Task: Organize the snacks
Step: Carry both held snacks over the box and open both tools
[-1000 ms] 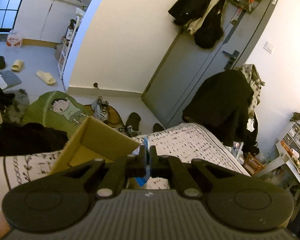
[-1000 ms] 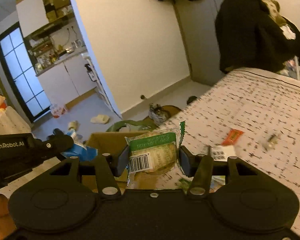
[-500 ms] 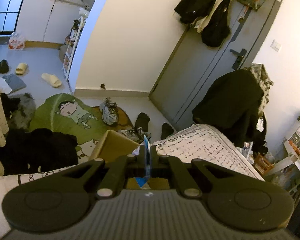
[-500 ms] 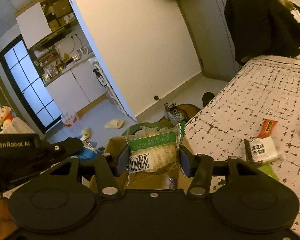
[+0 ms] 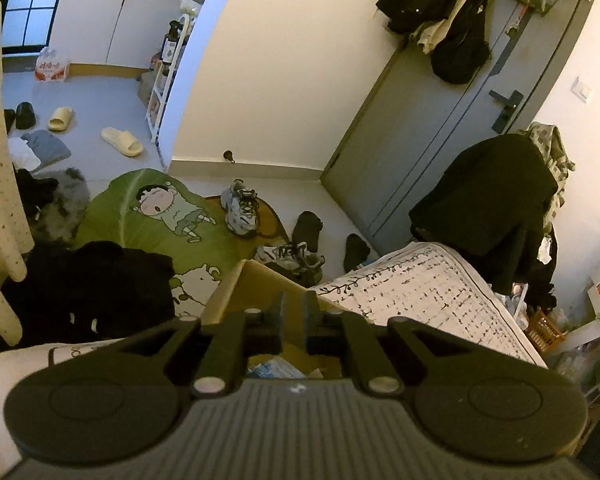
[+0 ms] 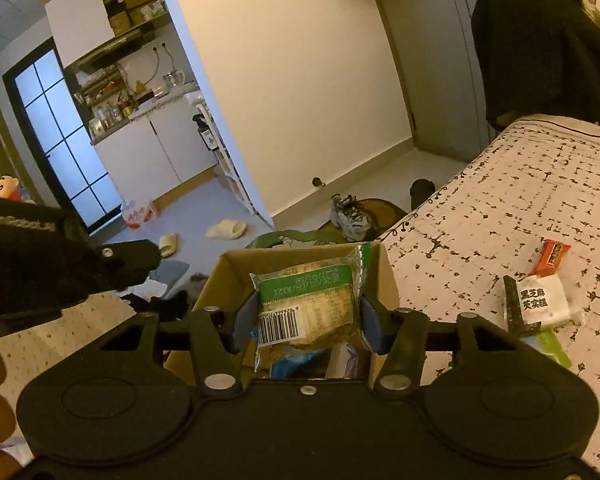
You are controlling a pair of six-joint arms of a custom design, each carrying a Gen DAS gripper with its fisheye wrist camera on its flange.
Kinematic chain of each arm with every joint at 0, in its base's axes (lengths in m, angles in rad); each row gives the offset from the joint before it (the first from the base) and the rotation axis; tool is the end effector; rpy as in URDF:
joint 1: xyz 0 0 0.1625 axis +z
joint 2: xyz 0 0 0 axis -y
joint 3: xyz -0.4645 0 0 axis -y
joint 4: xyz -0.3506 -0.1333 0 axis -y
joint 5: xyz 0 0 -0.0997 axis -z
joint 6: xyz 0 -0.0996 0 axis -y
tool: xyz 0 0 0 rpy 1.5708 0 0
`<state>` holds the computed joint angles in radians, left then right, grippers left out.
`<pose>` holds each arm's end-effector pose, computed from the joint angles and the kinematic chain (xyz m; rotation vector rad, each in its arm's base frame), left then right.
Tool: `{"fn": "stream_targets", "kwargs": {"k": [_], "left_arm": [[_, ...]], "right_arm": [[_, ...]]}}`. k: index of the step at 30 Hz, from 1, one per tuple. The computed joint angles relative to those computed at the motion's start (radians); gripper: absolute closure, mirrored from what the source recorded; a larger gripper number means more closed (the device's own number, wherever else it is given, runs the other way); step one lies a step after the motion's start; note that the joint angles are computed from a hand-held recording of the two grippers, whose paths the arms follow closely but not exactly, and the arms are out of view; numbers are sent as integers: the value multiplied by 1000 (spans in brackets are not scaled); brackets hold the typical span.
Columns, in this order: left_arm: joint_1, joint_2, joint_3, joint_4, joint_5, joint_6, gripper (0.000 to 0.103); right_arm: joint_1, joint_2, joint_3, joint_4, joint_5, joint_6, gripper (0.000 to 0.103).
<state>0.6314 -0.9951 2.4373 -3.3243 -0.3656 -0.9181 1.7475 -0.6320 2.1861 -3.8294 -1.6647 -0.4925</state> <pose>-0.1922 -0.4210 0.2011 -0.2175 2.2381 -1.4419 0.2136 -0.4909 0.0754 0.8661 -2.6371 0.9869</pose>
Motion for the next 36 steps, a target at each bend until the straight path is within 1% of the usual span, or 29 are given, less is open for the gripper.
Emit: {"fn": "stream_targets", "kwargs": {"k": [1,2,3,5,6,8,10,11,13,16,17,19,20,22,23,26,27,28,31,34,36], "left_arm": [[-5,-11,2,33,5,-21,96],[-11,-26,4,73,9,-47,96],[-17,-38,5,107,12,-66,94],[-32,-72,8,202,20,-114,94],[-40,-92,7,268,24,-151,93],[-48,-135,-10,432,25,-244,89],[-59,-171,-22,569,21,-328,76],[-67,-187,-27,638,21,-373,74],[-85,-215,-35,763,27,-449,64],[-107,-252,-64,973,29,-575,54],[-117,-264,-70,1031,29,-612,52],[-131,-277,-81,1111,30,-660,45],[-139,-284,-93,1183,32,-704,43],[-154,-292,-122,1327,34,-793,33],[-160,-293,-130,1370,34,-820,31],[-175,-294,-145,1439,29,-863,24],[-180,-293,-149,1456,27,-876,19],[-184,-293,-151,1471,26,-890,17],[-198,-287,-155,1489,14,-902,15],[-210,-284,-139,1426,0,-856,14],[-213,-278,-118,1319,-8,-776,13]], "right_arm": [[2,-2,1,-7,-1,14,44],[0,-8,5,-17,12,25,38],[-1,-18,11,-18,25,32,34],[-1,-29,20,-38,37,27,23],[4,-32,26,-56,31,18,22],[16,-41,27,-54,13,7,22],[22,-56,31,-37,7,3,20],[28,-63,32,-28,-2,-1,19],[42,-72,34,-23,-30,-13,13],[55,-90,40,-15,-49,-25,7],[57,-97,41,-8,-51,-23,5],[61,-115,47,5,-56,-19,3],[64,-120,49,5,-59,-19,2],[69,-131,61,-12,-66,-25,0],[68,-137,68,-21,-67,-32,0],[70,-161,83,-36,-75,-38,0],[70,-171,89,-40,-77,-38,0],[69,-180,92,-42,-79,-38,0],[68,-208,106,-57,-86,-39,0],[65,-234,113,-61,-102,-28,0],[60,-257,119,-46,-107,-37,0]]}}
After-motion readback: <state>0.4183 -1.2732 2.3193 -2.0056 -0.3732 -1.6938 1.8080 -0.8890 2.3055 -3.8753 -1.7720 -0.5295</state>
